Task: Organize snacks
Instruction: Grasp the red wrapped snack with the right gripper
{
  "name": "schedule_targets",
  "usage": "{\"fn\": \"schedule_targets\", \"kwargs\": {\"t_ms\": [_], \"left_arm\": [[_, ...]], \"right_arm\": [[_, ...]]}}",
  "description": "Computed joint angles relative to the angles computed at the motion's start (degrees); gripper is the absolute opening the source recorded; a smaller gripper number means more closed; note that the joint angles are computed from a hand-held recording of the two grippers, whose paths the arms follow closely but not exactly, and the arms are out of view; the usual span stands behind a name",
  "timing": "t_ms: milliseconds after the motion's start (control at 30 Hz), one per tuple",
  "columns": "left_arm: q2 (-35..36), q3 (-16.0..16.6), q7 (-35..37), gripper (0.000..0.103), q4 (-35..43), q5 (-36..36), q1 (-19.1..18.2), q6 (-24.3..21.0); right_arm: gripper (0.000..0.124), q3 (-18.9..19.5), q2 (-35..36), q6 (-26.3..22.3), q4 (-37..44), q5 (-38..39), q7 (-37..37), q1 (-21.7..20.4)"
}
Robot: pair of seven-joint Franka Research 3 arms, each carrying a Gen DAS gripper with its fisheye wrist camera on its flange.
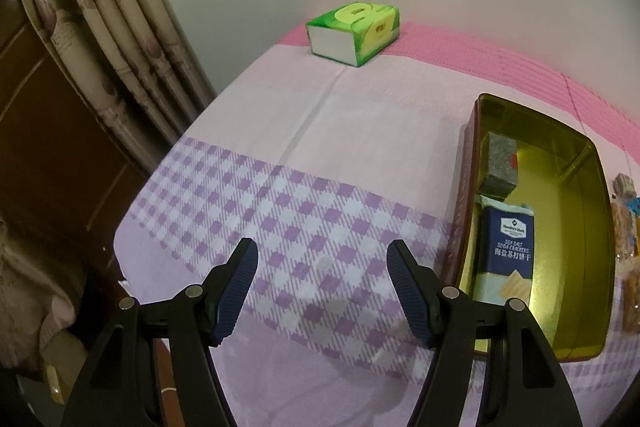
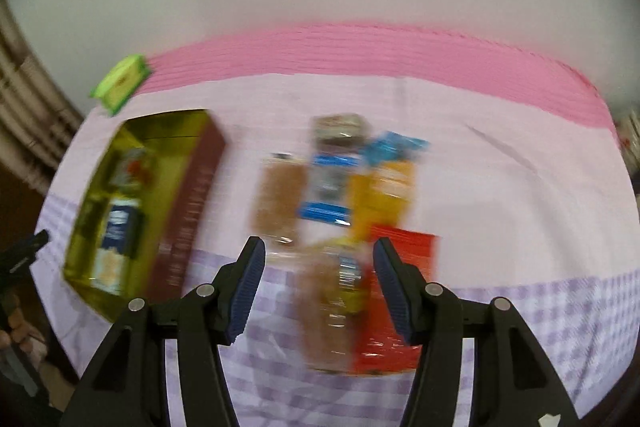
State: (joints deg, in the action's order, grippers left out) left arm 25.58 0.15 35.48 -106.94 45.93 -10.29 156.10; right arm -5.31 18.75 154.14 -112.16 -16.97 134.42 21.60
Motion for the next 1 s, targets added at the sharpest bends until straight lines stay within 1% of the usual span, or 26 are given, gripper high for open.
{"fn": "schedule_targets", "kwargs": {"t_ms": [100,333,500,567,733,800,867,900,967,1000], "left_arm": [[-0.2,-0.4,0.4,0.068,0.0,-0.5,0.1,0.3],[-0.5,-2.5,4.3,0.068,0.6,-3.1,-0.4,0.0],[0.0,-3.9,7.6,0.068,2.1,-5.7,-1.3,0.0],[0.5,-4.6,9.5,0.068,3.0,-7.1,-1.7,-0.1],[2.1,-7.1,15.4,0.069,5.3,-11.6,-2.6,0.0],[3.2,-9.0,19.1,0.069,6.7,-14.8,-2.5,-0.4],[4.2,-10.0,21.9,0.069,7.9,-17.5,-2.8,-1.0],[4.9,-11.2,23.9,0.069,8.6,-19.5,-2.7,-1.5],[6.3,-12.9,27.1,0.069,10.2,-23.2,-2.7,-2.8],[6.7,-13.1,28.2,0.069,10.6,-24.5,-2.9,-3.0]], "right_arm": [[0.054,-0.1,-1.6,1.1,-3.7,1.4,-0.5,-1.6],[0.054,0.9,-0.4,3.2,-5.8,6.4,-3.5,-3.7],[0.054,-0.1,0.1,3.8,-7.1,7.1,-3.8,-2.9],[0.054,0.1,0.3,4.3,-7.6,8.1,-4.5,-3.3],[0.054,-1.6,-0.1,5.2,-9.3,6.5,-3.5,-2.1],[0.054,-1.9,-0.2,5.3,-9.5,5.5,-3.2,-1.7],[0.054,-2.4,-0.3,5.7,-9.9,4.4,-2.4,-1.2],[0.054,-2.6,-0.4,5.8,-10.1,3.7,-2.1,-1.1],[0.054,-3.3,-0.7,5.6,-10.5,1.5,-1.4,-0.3],[0.054,-3.7,-0.7,5.1,-10.4,-0.2,-0.8,0.3]]}}
